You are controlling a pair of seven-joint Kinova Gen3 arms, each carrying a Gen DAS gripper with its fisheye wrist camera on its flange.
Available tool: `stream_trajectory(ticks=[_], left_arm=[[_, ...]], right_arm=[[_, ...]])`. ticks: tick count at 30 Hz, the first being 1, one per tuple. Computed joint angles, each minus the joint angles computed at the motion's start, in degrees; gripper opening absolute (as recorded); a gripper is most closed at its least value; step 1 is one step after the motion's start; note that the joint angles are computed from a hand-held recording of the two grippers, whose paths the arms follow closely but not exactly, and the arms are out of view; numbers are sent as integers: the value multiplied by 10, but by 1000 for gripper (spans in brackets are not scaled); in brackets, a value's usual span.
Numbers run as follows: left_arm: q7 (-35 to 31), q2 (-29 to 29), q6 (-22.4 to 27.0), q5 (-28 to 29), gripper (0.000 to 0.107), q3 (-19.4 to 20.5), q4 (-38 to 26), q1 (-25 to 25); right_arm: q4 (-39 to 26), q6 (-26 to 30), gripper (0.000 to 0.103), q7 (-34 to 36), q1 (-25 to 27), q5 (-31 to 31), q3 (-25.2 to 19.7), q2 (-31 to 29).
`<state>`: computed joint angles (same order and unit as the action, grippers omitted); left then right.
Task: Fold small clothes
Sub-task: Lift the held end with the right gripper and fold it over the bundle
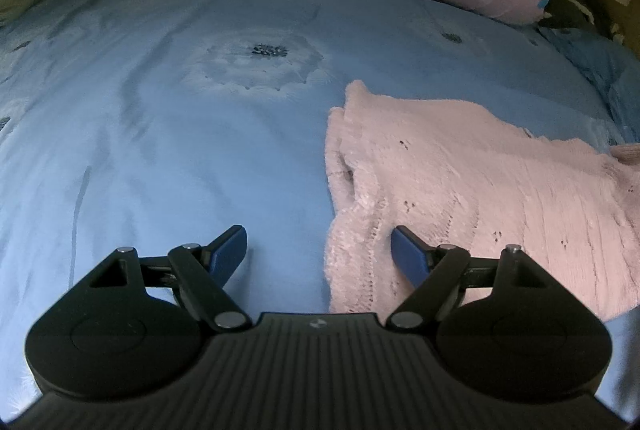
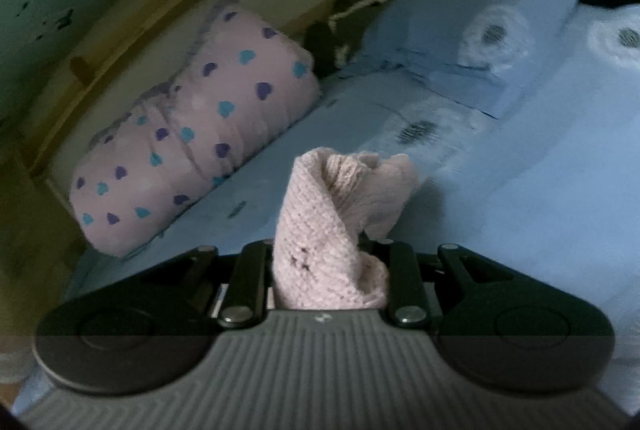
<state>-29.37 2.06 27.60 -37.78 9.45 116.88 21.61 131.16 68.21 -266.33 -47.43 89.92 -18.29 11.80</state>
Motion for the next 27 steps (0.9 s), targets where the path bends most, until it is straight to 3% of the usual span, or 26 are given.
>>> stream_trajectory(ticks=[4,10,19,23,27], left_arm=[[9,-6,1,-7,83,-1,3,-3],[5,-14,0,3,83,0,8,-18],[2,-26,1,12,83,5,14,-40],[28,-25,19,-19,83,12,15,-40],[-24,-25,11,36,83,0,13,-52]], right_arm=[[-19,7,26,41,-6,2,-1,-2],[-79,-1,25,156,-10,-2,5,3],[-161,-29,25,297,-34,56,12,39],[-200,-72,25,382,-44,57,18,76],[-233,-130,25,458,-48,29,29,112]])
